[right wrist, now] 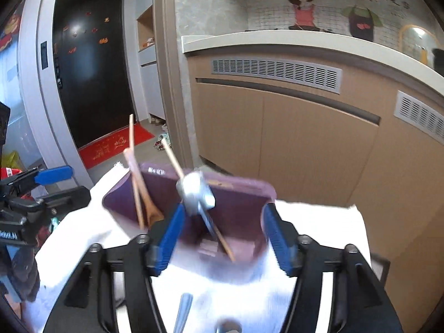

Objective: Organize utensils
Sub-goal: 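Open both tools to release the utensils into the caddy, then grasp the dark long spoon with the left tool while the right tool grasps the white plastic spoon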

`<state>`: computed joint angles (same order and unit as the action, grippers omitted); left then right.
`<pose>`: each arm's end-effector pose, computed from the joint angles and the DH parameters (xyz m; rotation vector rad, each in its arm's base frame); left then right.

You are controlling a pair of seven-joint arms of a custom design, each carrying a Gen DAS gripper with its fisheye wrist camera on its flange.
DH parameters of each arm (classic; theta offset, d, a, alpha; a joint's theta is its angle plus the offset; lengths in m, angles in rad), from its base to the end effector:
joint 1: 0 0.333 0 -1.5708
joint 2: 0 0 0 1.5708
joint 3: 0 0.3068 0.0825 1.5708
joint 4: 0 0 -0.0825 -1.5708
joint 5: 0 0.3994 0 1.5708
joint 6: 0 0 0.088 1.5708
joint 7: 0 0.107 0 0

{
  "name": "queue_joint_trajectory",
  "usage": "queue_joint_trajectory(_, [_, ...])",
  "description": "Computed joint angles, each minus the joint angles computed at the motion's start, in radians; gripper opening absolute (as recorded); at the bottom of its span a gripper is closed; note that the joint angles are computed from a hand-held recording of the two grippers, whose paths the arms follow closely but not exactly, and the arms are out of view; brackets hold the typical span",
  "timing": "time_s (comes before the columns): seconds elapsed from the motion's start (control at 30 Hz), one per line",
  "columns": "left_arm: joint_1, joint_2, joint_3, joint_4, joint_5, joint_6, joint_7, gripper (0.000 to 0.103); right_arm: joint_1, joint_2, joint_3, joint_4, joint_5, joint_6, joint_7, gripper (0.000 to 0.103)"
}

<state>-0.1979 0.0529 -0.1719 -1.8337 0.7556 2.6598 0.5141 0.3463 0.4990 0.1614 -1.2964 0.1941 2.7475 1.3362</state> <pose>0.5896 -0.2470 0.5676 -1.7977 1.5443 -0.8773 0.6866 0.3356 0.5662 -1.9219 1.0863 -0.4832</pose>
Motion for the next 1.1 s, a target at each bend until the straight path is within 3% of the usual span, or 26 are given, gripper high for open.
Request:
queue_joint_trajectory(0.17, [-0.01,-0.103,-0.034,-0.127,0.034,-0.122,-0.027,0.102,0.021,-0.202,-0.04,-0.307,-0.056,0.083,0.058,0.066])
queue_joint_trajectory(0.37, [-0.021,-0.227,-0.066,-0.31,-0.186,-0.132,0.204,0.102,0.007,-0.361,-0.029,-0.546,-0.046,0.084,0.062,0.066])
queue_joint_trajectory(0.53, [-0.042,-0.32,-0.096,-0.414,-0.331,-0.156,0.305,0.1,0.012,-0.452,-0.03,-0.692,-0.034,0.082,0.047,0.066])
queue_joint_trajectory(0.7, [-0.056,-0.365,-0.111,-0.465,-0.459,-0.183,0.329,0.079,0.028,-0.505,-0.033,-0.774,-0.03,0.086,0.043,0.066])
queue_joint_trajectory(0.8, [-0.046,-0.371,-0.119,-0.482,-0.489,-0.172,0.297,0.075,0.039,-0.505,-0.032,-0.777,-0.014,0.075,0.024,0.066])
queue_joint_trajectory(0.9, [-0.045,-0.354,-0.111,-0.484,-0.529,-0.177,0.289,0.06,0.045,-0.508,-0.03,-0.784,-0.05,0.085,0.042,0.066])
queue_joint_trajectory(1.1, [-0.036,-0.31,-0.125,-0.456,-0.522,-0.198,0.24,0.059,0.054,-0.526,-0.029,-0.805,-0.077,0.095,0.052,0.066])
